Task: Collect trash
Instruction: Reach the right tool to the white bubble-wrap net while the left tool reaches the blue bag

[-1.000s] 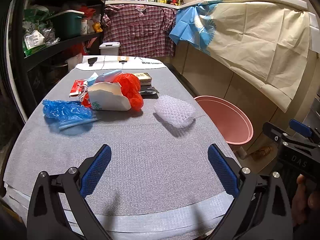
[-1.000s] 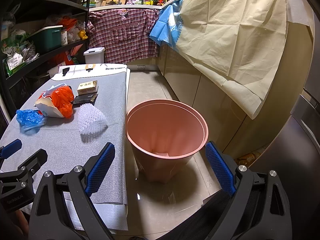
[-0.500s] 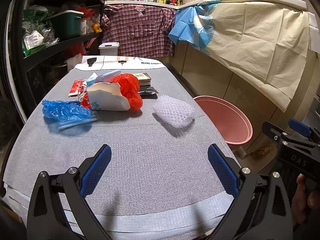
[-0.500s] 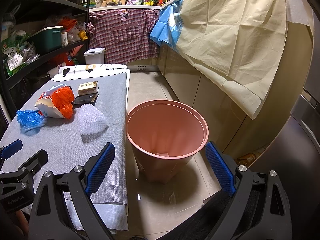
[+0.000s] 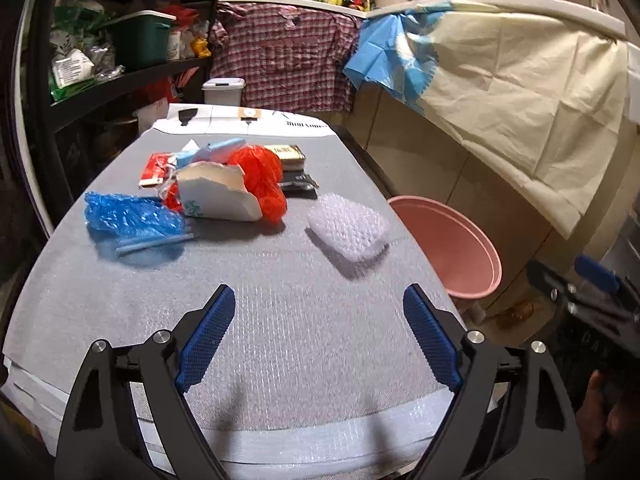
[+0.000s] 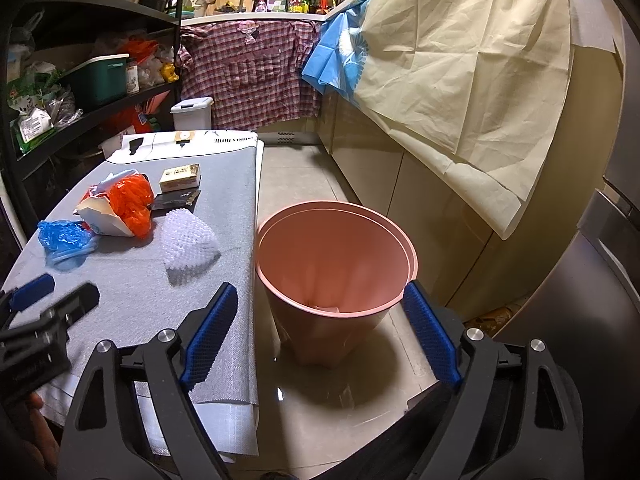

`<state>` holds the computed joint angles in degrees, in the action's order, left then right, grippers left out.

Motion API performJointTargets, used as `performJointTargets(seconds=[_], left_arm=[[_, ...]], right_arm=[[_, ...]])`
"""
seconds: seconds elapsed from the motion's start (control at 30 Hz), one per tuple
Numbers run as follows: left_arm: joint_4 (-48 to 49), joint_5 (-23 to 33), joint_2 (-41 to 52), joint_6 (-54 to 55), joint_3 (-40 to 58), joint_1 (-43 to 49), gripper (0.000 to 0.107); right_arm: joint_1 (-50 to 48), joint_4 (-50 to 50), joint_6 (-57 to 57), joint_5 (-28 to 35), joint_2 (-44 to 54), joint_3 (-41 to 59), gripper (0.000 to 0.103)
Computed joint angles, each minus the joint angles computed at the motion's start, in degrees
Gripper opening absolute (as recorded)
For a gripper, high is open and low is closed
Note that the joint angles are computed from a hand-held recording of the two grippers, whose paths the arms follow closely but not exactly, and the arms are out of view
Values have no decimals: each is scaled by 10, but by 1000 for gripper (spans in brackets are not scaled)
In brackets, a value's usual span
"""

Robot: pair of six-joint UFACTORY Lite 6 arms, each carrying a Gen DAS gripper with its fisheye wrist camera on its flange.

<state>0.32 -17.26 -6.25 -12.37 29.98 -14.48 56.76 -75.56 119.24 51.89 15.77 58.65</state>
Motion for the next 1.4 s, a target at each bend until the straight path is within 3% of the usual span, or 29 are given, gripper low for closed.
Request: performJointTargets(seconds=[0.03, 0.13, 0.17, 0.3, 0.47, 0.53, 0.7, 0.9, 1.17, 1.4], left_arm=[[-10, 2, 0, 7, 4, 0, 79], [-34, 4, 9, 23, 18, 0, 68], [-52, 7, 13, 39, 23, -1, 60], [-109, 10, 36, 92, 41, -3, 43], [-53, 17, 63, 35, 65, 31, 43], [-82, 12, 72, 61, 72, 44, 43], [-201, -22, 90, 187, 96, 67, 39], [-227, -27, 147, 214, 150, 113, 40], [-266, -17, 227, 246, 220, 166, 40], [-342, 25, 311, 312, 301, 185, 46]], right_arm=[[4, -3, 7, 2, -7, -6, 81], [4, -3, 18, 8, -17, -16, 62], [2, -6, 24, 1, -24, -23, 55], [4, -24, 43, 1, -37, -37, 50], [-9, -72, 60, -43, -36, -31, 49], [-19, -86, 59, -65, -23, -16, 49], [-60, -107, 21, -140, 52, 69, 29], [-94, -81, -72, -203, 192, 245, 32], [-138, 107, -305, -240, 378, 487, 44], [-161, 274, -474, -244, 469, 605, 44]])
